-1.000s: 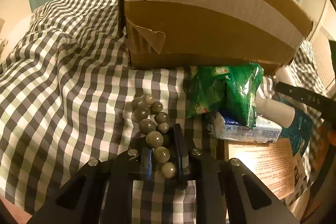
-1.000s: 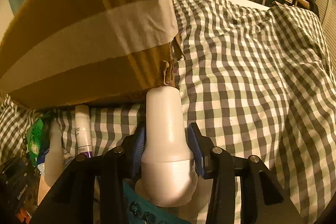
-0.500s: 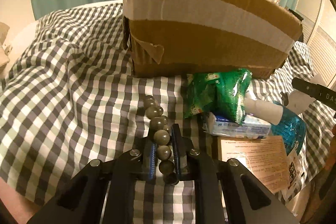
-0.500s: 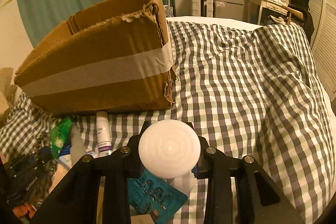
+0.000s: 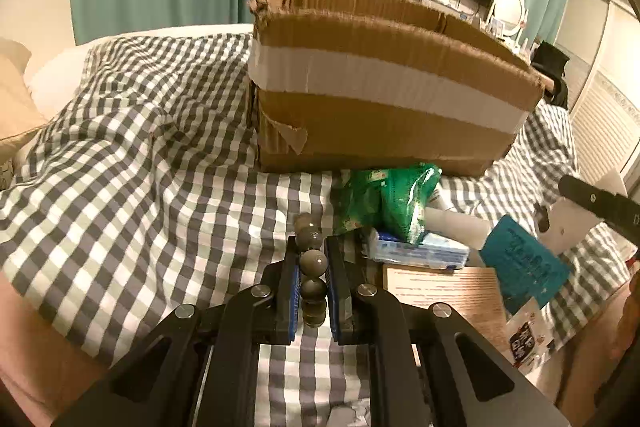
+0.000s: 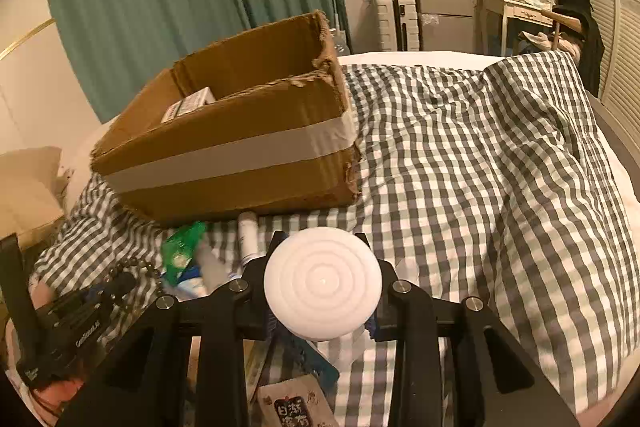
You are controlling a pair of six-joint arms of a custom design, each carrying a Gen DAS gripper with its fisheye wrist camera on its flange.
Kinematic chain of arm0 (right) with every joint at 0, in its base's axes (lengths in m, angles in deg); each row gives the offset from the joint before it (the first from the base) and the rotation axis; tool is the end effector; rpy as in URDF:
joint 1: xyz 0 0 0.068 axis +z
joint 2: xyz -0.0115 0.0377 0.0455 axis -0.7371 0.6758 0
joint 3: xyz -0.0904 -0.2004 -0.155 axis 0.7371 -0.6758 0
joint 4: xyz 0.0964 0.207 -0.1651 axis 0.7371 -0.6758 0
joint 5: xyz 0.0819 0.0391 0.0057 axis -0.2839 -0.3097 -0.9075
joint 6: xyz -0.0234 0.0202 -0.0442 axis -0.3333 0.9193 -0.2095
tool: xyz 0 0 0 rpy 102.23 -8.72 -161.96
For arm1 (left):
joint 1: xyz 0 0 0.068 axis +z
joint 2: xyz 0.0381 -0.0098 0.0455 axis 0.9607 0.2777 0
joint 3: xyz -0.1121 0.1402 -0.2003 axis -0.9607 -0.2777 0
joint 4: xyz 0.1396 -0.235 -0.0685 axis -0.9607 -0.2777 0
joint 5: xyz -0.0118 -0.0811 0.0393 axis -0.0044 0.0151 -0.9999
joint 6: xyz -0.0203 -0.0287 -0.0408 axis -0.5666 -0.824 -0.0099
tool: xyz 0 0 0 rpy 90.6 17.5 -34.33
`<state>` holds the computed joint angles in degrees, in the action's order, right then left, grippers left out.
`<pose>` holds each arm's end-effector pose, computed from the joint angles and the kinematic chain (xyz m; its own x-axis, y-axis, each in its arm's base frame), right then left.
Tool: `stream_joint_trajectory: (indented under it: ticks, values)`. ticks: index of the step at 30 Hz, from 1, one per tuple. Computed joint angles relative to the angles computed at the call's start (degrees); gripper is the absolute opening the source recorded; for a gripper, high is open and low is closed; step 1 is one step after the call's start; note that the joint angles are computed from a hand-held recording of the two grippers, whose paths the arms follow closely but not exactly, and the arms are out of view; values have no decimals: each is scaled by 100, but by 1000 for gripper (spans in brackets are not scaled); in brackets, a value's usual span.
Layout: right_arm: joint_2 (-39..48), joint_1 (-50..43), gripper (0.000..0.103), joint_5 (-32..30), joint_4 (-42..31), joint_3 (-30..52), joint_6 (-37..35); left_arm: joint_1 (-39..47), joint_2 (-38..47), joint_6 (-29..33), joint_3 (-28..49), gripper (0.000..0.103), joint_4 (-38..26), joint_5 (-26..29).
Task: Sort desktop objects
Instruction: 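Carry the bead bracelet and white bottle over the cardboard box with both grippers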
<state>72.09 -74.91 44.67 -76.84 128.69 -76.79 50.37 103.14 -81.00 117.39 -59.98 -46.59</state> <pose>0.1309 -0.0572 0.2787 -0.6272 0.3305 -0.7053 0.2800 0.9407 0.1917 0.1926 -0.0864 0.2397 -0.7205 0.1657 -0.6734 0.3477 0.9265 -0.1441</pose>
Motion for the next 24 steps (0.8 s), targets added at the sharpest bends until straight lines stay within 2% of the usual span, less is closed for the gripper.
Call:
stream_joint_trajectory:
  ticks: [6,17,24]
  values:
    - [-493,134,31,28,-545,216,40,416,-392,191,209,12,-426,303]
    - [-908,158,31,-64,-1292,848,-22,-102,-997,-90,344,12,-738,5]
    - [-934,636,31,301,-1552,1258,80,-290,-1042,-62,767,12,-1056,-14]
